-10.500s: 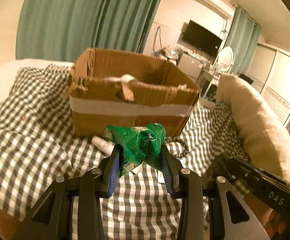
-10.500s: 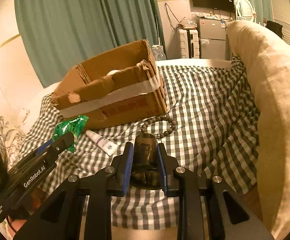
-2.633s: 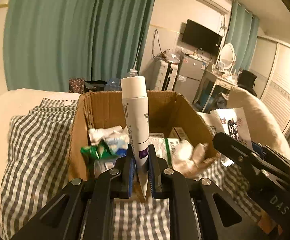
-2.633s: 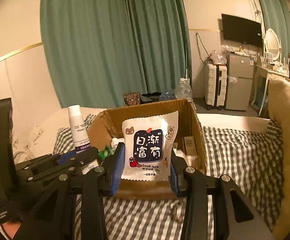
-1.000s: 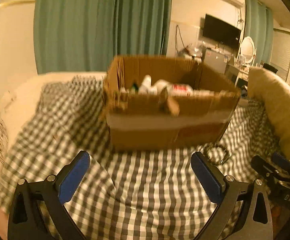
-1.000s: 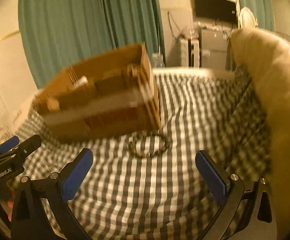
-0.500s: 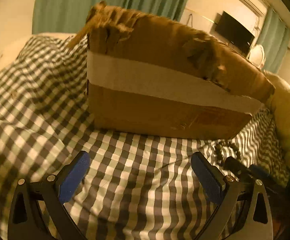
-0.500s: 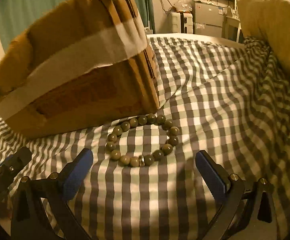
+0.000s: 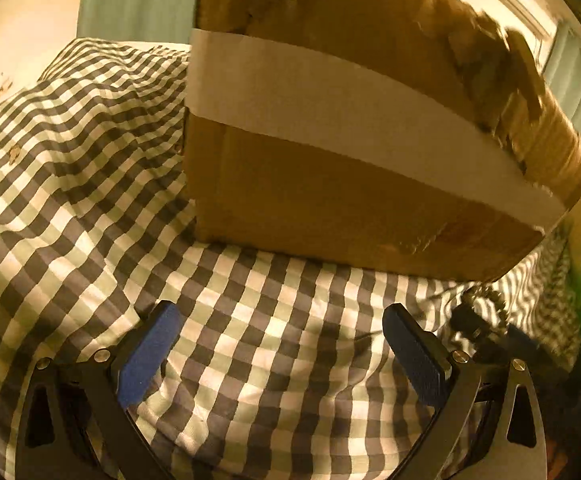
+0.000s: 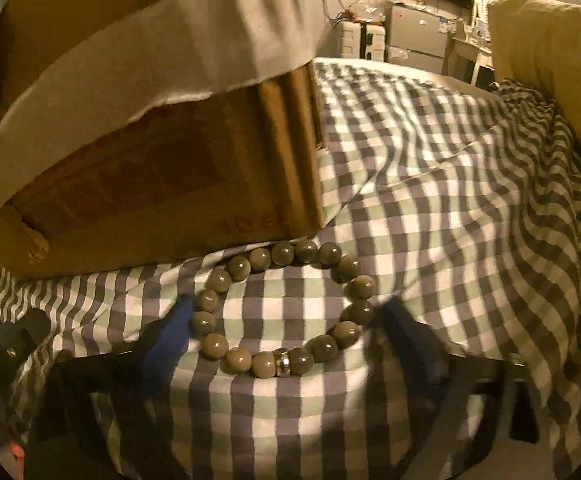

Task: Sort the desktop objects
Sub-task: 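Grasp the wooden bead bracelet with the right tool, then carry the bracelet into the box with the right tool and open it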

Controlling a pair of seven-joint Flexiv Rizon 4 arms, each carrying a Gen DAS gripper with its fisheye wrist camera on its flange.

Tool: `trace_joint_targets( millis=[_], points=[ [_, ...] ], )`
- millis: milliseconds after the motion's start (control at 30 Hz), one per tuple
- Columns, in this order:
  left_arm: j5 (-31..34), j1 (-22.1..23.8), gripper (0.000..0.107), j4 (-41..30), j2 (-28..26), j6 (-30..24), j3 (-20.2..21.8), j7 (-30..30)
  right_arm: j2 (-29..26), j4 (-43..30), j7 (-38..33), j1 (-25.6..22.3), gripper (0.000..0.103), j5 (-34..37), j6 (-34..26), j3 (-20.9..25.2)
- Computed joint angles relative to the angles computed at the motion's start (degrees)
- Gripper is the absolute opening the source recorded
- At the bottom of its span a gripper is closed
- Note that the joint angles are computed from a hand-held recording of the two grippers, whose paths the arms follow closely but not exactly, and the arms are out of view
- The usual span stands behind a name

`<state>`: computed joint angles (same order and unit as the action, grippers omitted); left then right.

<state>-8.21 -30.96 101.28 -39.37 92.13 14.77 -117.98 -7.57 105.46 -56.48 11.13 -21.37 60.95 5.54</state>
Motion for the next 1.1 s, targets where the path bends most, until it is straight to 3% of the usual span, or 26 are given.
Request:
trace_joint_targets(
  millis=[67, 133, 167, 233, 267, 533, 633, 800, 1100],
  points=[
    [0.17, -0.60, 0.103, -0.18, -0.12, -0.31, 0.71, -0.20, 0.83, 1.06, 1.99, -0.04, 0.059, -1.89, 0.56, -0.43],
    [0.38, -0.75, 0.103, -0.07, -0.06, -0.21, 0.84, -0.36, 1.02, 1.20, 1.50, -0.28, 0.048, -1.43, 0.84, -0.22],
    [0.44, -0.76, 0.103, 0.03, -0.02, -0.07, 0.83, -0.44, 1.08, 1.28, 1.46, -0.31, 0.035, -1.58, 1.01, -0.19],
    [0.60, -0.66, 0.103, 0.41, 0.06, 0.75, 0.67, -0.44, 1.62, 1.67, 1.36, -0.49, 0.022, -1.28, 1.19, -0.02],
    [0.59, -0.52, 0.103, 0.73, 0.14, 1.42, 0.45, -0.36, 1.94, 1.71, 0.70, -0.68, 0.011, -0.01, 1.04, 0.24],
    [-0.73, -0.01, 0.103, 4.92, 2.76, 3.60, -0.99, 2.72, 5.69, 2.95, -1.85, -0.94, 0.011, 4.82, -1.79, 1.63],
    [-1.01, -0.87, 0.103, 6.98, 4.37, 4.05, -0.40, 3.57, 7.82, 3.75, -2.56, -0.54, 0.011, 3.42, -2.76, 2.26],
    [-0.23, -7.46, 0.103, 10.14, 7.13, 2.25, 6.09, 3.30, 12.25, 5.36, -6.96, 0.59, 0.011, 6.91, -4.11, 3.68],
    [3.60, -8.99, 0.103, 12.87, 11.66, 1.23, 8.20, 0.22, 17.97, 6.84, -11.77, 3.04, 0.011, 14.57, -6.11, 4.54]
  ],
)
